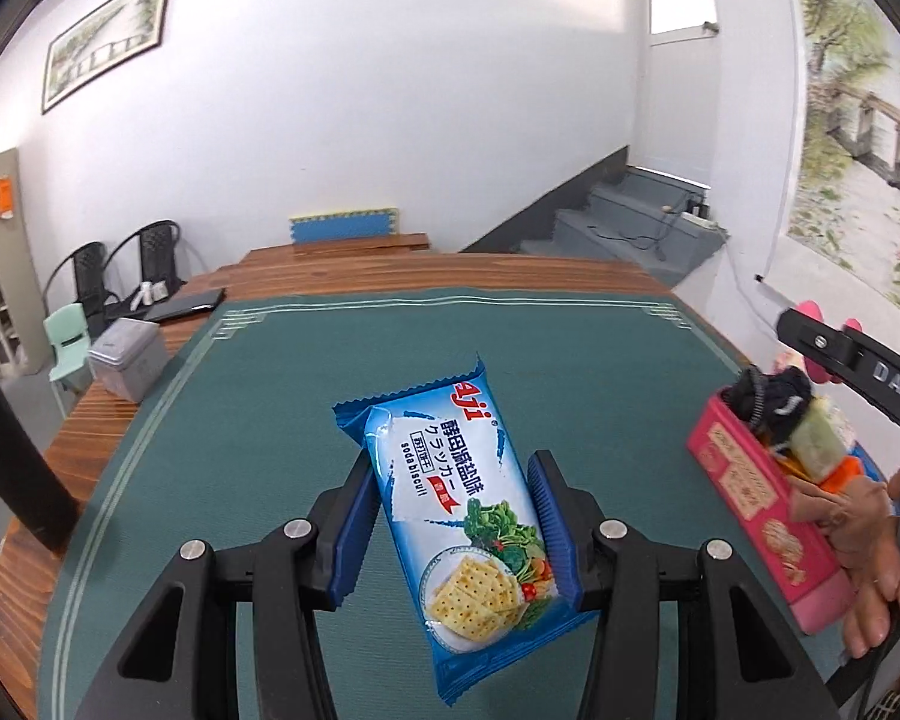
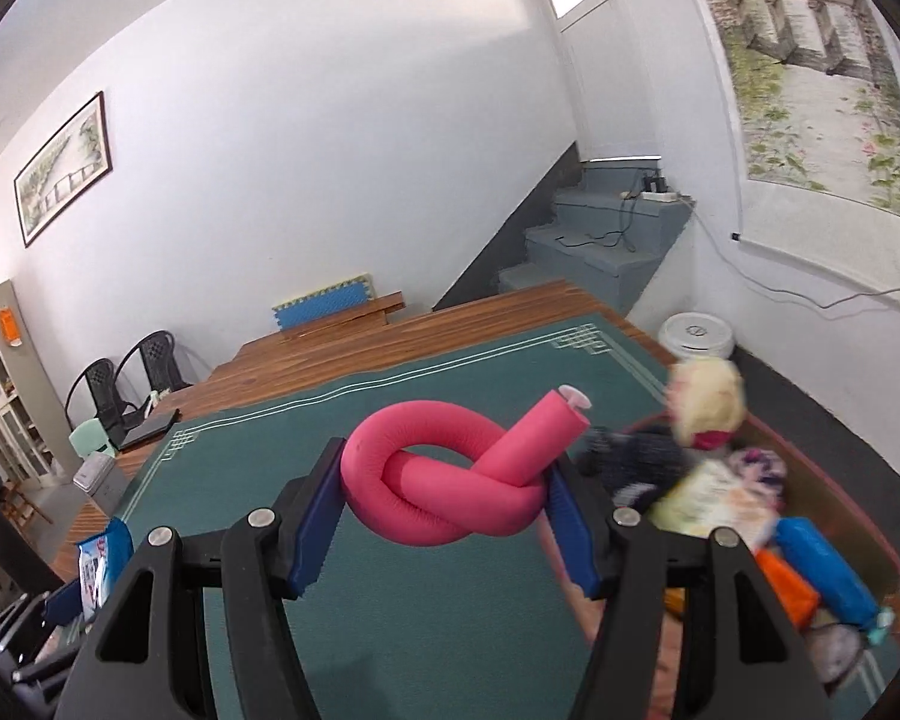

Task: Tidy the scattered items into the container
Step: 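Carry the cracker packet and pink knot over the red box with both tools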

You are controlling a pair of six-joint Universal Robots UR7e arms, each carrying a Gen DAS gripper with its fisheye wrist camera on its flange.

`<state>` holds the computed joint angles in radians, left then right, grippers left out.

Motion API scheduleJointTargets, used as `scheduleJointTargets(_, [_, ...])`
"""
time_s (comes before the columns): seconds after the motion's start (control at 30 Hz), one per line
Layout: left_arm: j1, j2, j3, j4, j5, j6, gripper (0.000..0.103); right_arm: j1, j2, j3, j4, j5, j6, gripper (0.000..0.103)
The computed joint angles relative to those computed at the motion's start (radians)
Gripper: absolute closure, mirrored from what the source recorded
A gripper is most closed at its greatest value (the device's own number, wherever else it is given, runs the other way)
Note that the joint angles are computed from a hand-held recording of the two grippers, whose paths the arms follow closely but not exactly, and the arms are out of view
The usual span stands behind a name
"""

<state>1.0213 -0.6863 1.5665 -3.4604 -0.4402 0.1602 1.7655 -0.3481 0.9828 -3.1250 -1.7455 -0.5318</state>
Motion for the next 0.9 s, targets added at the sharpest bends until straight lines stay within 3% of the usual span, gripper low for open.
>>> scheduleJointTargets(0.2, [0.002,0.034,-0.029,0.089,-0.101,-0.053,0.052,-0.085,-0.163,0.154,-0.058,-0.002,0.029,0.037])
scheduleJointTargets(0.4, [-0.019,0.084,-0.103,0.199,-0.187,-0.089,0.052,-0.151,-0.227,0.153,-0.041,-0.047,0.074,0.037])
scheduleJointTargets(0.53, [-0.028,0.108,-0.160,0.286,-0.259,-0.121,0.052,-0.175,-0.227,0.114,0.055,-0.018,0.119,0.037])
scheduleJointTargets(0.63, [-0.038,0.126,-0.186,0.300,-0.264,-0.109,0.052,-0.173,-0.190,0.046,0.158,-0.015,0.100,0.037])
scheduleJointTargets(0.77, [-0.044,0.128,-0.191,0.306,-0.269,-0.109,0.051,-0.161,-0.109,-0.090,0.282,-0.086,0.104,0.037])
scheduleJointTargets(0.9, [-0.041,0.137,-0.210,0.324,-0.275,-0.115,0.052,-0.176,-0.076,-0.151,0.366,-0.091,0.135,0.036])
